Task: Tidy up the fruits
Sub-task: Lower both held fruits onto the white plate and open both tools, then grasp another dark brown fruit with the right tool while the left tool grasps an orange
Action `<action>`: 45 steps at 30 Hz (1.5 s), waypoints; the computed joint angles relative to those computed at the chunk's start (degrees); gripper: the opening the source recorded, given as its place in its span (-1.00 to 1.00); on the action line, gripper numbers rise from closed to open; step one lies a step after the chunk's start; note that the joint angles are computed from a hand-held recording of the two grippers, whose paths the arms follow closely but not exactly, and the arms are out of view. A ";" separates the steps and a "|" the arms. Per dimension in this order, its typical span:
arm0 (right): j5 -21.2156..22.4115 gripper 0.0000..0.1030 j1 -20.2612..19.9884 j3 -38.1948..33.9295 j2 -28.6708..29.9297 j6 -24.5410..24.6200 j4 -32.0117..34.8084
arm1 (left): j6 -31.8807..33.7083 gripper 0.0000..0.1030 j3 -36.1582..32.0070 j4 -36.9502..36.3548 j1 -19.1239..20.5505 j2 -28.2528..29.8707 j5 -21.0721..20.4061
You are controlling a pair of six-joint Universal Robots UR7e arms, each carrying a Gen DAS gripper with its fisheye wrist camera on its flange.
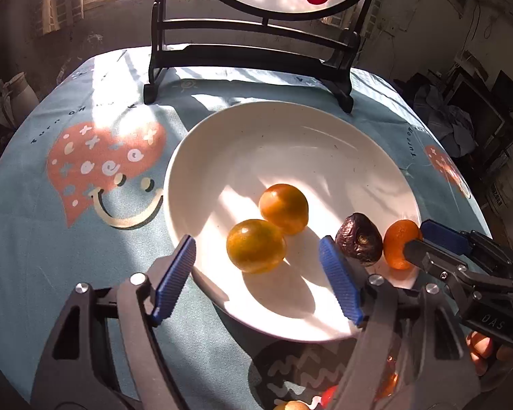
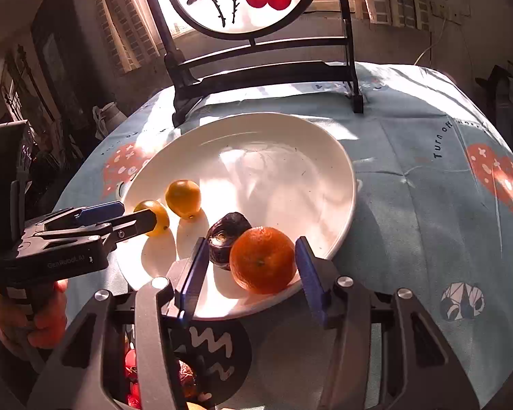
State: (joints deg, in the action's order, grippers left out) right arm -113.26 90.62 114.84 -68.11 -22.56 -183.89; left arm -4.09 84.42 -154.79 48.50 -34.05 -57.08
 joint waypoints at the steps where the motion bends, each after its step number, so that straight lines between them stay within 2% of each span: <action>1: 0.43 0.03 0.30 0.70 -0.75 -0.15 -0.45 | 0.18 0.66 1.27 -1.58 -0.59 -0.79 0.87; 2: 0.56 0.27 0.62 1.46 -1.54 -0.29 -0.85 | 0.56 0.68 2.63 -2.76 -1.17 -1.68 1.54; 3: 0.88 0.34 0.84 2.43 -2.40 -0.39 -1.41 | 0.84 0.79 4.10 -3.74 -1.70 -2.63 2.19; 5: 1.90 0.34 1.04 4.95 -4.26 -1.34 -2.70 | 0.56 0.83 7.89 -6.55 -2.78 -4.63 4.21; 10: -0.18 0.33 1.24 12.78 -8.09 -5.35 -8.80 | -1.30 0.83 18.84 -10.73 -4.16 -10.66 5.24; 17: 3.25 0.33 -2.79 21.74 -14.63 -1.71 -8.21 | -10.05 0.83 33.94 -17.74 -5.92 -18.48 5.76; 20: -0.51 0.33 -2.11 22.95 -13.43 -2.21 -10.58 | -11.04 0.83 37.55 -18.39 -6.33 -20.51 3.41; 23: -2.47 0.33 -1.81 23.04 -12.49 -2.41 -10.18 | -10.72 0.83 39.37 -18.64 -6.84 -20.81 1.54; 27: -6.31 0.33 -0.75 23.07 -9.76 -4.93 -13.90 | -10.26 0.83 40.01 -18.63 -7.83 -20.49 2.80; 29: -8.25 0.22 -0.31 22.81 -8.42 -5.94 -15.14 | -10.26 0.83 39.96 -18.05 -7.97 -20.30 2.97; 33: -8.45 0.08 -0.95 22.53 -8.74 -4.62 -13.47 | -8.29 0.83 40.14 -18.34 -9.31 -19.42 4.79; 41: -9.20 0.07 -0.98 21.97 -8.40 -3.74 -11.95 | -4.45 0.80 39.75 -18.33 -9.94 -18.54 3.19; 44: -9.65 0.07 -0.79 21.82 -7.96 -4.12 -12.45 | -4.29 0.61 38.85 -17.49 -9.32 -18.22 1.50; 45: -9.34 0.07 -0.92 21.86 -8.12 -4.02 -12.37 | -4.47 0.45 38.48 -16.93 -9.12 -18.07 1.14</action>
